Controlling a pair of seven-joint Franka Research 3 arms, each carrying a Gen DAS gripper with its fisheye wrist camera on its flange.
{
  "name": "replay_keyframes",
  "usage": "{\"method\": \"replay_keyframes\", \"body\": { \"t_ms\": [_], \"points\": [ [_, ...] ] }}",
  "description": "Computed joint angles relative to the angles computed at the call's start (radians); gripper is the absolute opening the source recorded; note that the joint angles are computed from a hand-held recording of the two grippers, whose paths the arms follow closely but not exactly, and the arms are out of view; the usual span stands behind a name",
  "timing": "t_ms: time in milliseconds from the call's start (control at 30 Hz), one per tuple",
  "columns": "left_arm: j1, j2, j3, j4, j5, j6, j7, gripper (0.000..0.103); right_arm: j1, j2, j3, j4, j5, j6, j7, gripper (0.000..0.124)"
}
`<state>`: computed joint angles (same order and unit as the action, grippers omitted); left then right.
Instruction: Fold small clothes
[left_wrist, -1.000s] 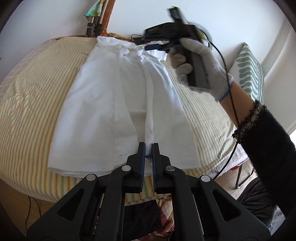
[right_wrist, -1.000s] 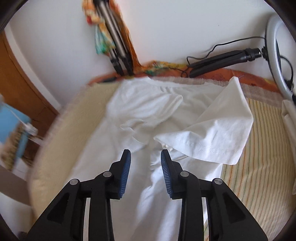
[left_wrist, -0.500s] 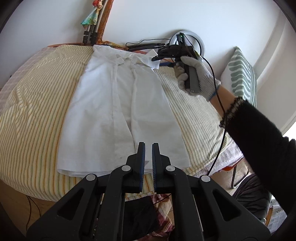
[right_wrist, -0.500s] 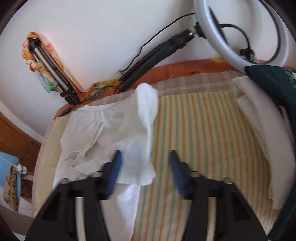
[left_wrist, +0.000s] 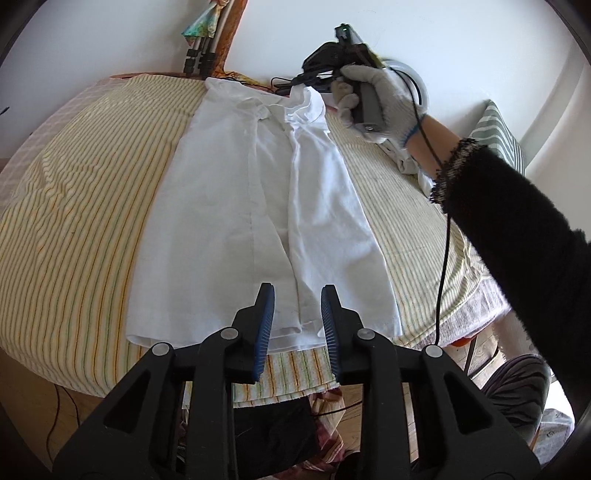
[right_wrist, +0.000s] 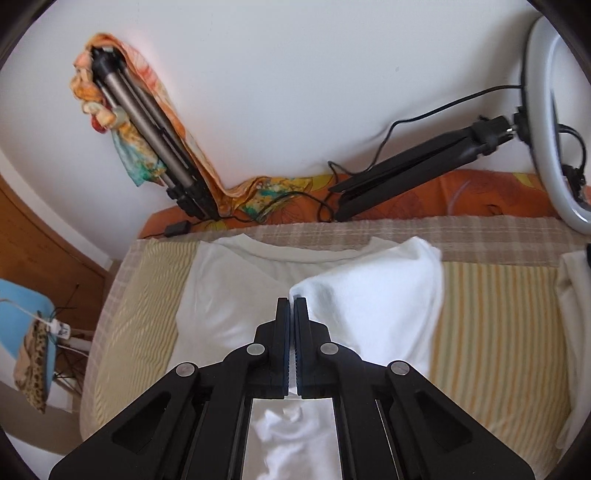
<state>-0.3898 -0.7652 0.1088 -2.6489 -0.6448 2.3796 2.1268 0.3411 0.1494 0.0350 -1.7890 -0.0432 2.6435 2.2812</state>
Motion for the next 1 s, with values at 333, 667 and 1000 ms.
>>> {"method": "replay_keyframes", "body": {
  "t_ms": [333, 667, 1000],
  "points": [
    [0.015, 0.018, 0.005, 0.014, 0.002, 0.048, -0.01, 0.026, -0.015, 0.109, 0.029, 0.07, 0.184, 0.029, -0.114, 0.029],
    [0.023, 0.036, 0.04, 0.026, 0.028, 0.083, 0.016, 0.026, -0.011, -0.29, 0.059, -0.291, 0.023, 0.069, 0.019, 0.043],
    [0.084, 0.053, 0.016, 0.034, 0.014, 0.035, 0.007, 0.026, 0.074, -0.711, 0.244, -0.67, 0.167, -0.092, 0.099, 0.043]
  ]
}}
